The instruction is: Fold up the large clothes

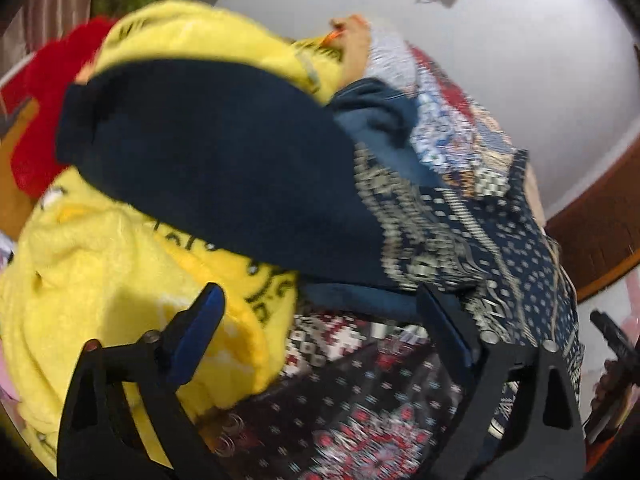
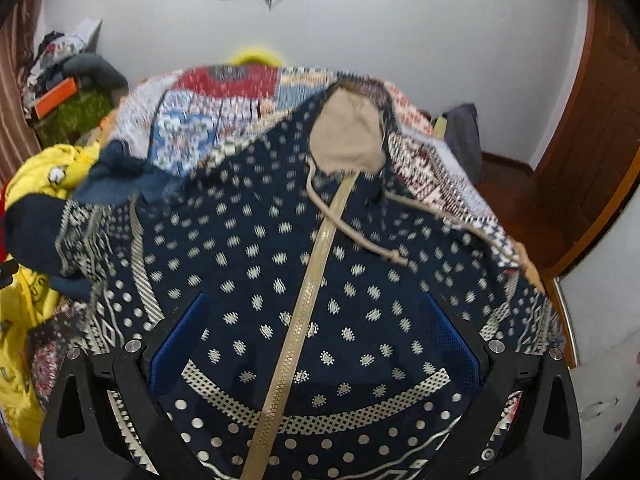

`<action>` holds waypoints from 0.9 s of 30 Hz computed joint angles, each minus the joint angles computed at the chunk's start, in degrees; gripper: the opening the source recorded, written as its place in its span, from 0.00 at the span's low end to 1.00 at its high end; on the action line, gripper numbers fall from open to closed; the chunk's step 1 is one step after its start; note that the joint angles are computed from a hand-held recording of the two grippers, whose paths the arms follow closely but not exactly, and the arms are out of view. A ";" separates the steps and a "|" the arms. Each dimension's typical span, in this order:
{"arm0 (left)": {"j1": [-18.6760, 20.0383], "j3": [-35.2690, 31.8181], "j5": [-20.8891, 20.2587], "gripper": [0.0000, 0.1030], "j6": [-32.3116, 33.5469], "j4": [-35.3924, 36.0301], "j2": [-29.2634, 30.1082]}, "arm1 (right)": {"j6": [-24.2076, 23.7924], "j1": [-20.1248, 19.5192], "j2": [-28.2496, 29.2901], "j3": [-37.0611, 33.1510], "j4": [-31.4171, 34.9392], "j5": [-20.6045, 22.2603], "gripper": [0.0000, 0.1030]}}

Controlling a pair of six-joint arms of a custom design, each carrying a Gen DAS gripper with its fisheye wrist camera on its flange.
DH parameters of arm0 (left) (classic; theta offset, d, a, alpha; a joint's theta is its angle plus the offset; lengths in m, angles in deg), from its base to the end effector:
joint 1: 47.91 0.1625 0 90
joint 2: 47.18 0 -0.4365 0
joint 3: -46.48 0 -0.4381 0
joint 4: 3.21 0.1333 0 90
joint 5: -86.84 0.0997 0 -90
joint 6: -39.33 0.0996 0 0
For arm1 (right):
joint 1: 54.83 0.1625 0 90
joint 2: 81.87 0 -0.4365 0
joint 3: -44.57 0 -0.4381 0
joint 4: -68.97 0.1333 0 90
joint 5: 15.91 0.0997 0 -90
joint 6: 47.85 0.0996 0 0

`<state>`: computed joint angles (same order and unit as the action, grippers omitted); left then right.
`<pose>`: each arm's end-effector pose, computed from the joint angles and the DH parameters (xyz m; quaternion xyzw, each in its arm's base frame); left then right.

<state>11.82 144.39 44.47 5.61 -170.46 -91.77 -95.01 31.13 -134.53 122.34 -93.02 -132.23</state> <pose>-0.1696 -0.7010 0.0967 -0.1106 0.8921 -0.3701 0.2345 0.0329 -0.7991 0.3354 0.2441 -0.8642 0.2591 0.3557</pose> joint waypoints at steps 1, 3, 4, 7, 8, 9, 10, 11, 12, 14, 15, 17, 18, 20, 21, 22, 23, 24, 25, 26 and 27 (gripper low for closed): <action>0.70 -0.11 -0.52 0.87 -0.28 -0.41 0.08 | 0.27 -0.13 0.29 -0.36 0.55 -0.21 1.00; 1.97 -0.03 -1.70 0.84 -0.14 -3.03 0.18 | 1.00 -0.39 0.69 -0.94 1.71 -0.37 1.00; 2.55 0.01 -2.50 0.82 0.63 -5.15 0.31 | 1.44 -0.55 0.82 -1.20 2.30 -0.40 1.00; 3.68 -0.14 -3.15 0.71 1.52 -8.65 0.38 | 2.44 -0.82 1.05 -1.58 3.35 -0.46 1.00; 3.91 -0.38 -2.94 0.65 1.36 -8.56 0.38 | 2.82 -0.88 1.16 -1.83 3.85 -0.45 1.00; 4.32 -0.94 -2.29 0.57 0.92 -7.97 0.47 | 3.13 -0.95 1.09 -1.90 4.31 -0.43 1.00; 4.72 -1.31 -2.26 0.54 0.76 -7.55 0.48 | 3.30 -0.96 1.12 -2.02 4.50 -0.46 1.00; 5.14 -1.75 -2.17 0.46 0.19 -6.69 0.44 | 3.50 -0.98 1.03 -2.03 4.63 -0.43 1.00; 5.54 -2.21 -1.75 0.37 -0.93 -5.65 0.41 | 3.58 -0.97 1.15 -2.26 4.67 -0.33 1.00; 5.83 -2.44 -1.01 0.28 -1.85 -4.59 0.11 | 3.83 -1.01 0.76 -2.00 4.49 0.11 1.00; 5.77 -2.70 -0.40 0.23 -2.11 -4.05 0.15 | 4.03 -1.06 0.44 -1.85 4.51 0.40 1.00; 4.99 -2.88 2.12 0.14 -2.16 -2.77 0.13 | 4.24 -1.08 0.01 -1.62 4.36 0.75 1.00; 4.25 -3.32 4.21 0.09 -1.89 -1.42 0.37 | 4.31 -1.13 -0.32 -1.40 4.29 0.93 1.00; 2.87 -4.35 7.72 0.06 -1.54 1.33 0.92 | 4.38 -1.23 -0.97 -1.07 4.20 1.29 1.00; 1.79 -4.96 9.94 0.04 -0.87 2.54 1.22 | 4.35 -1.28 -1.28 -0.93 4.16 1.48 1.00; 1.14 -5.61 11.19 0.04 0.15 2.73 1.60 | 4.26 -1.33 -1.62 -0.77 4.04 1.63 1.00; 0.10 -6.33 12.97 0.03 1.99 2.39 2.05 | 4.15 -1.36 -1.92 -0.66 3.87 1.76 1.00; -0.52 -6.41 13.94 0.03 3.65 1.39 2.07 | 4.02 -1.42 -2.27 -0.46 3.64 1.92 1.00; -1.48 -7.36 15.24 0.03 6.34 -0.32 2.69 | 3.93 -1.49 -2.61 -0.33 3.48 2.08 1.00; -2.42 -8.31 16.24 0.03 9.50 -2.54 3.27 | 3.90 -1.58 -3.03 -0.13 3.37 2.33 1.00; -3.57 -10.03 16.97 0.02 13.77 -5.27 4.21 | 3.88 -1.63 -3.38 0.03 3.24 2.50 1.00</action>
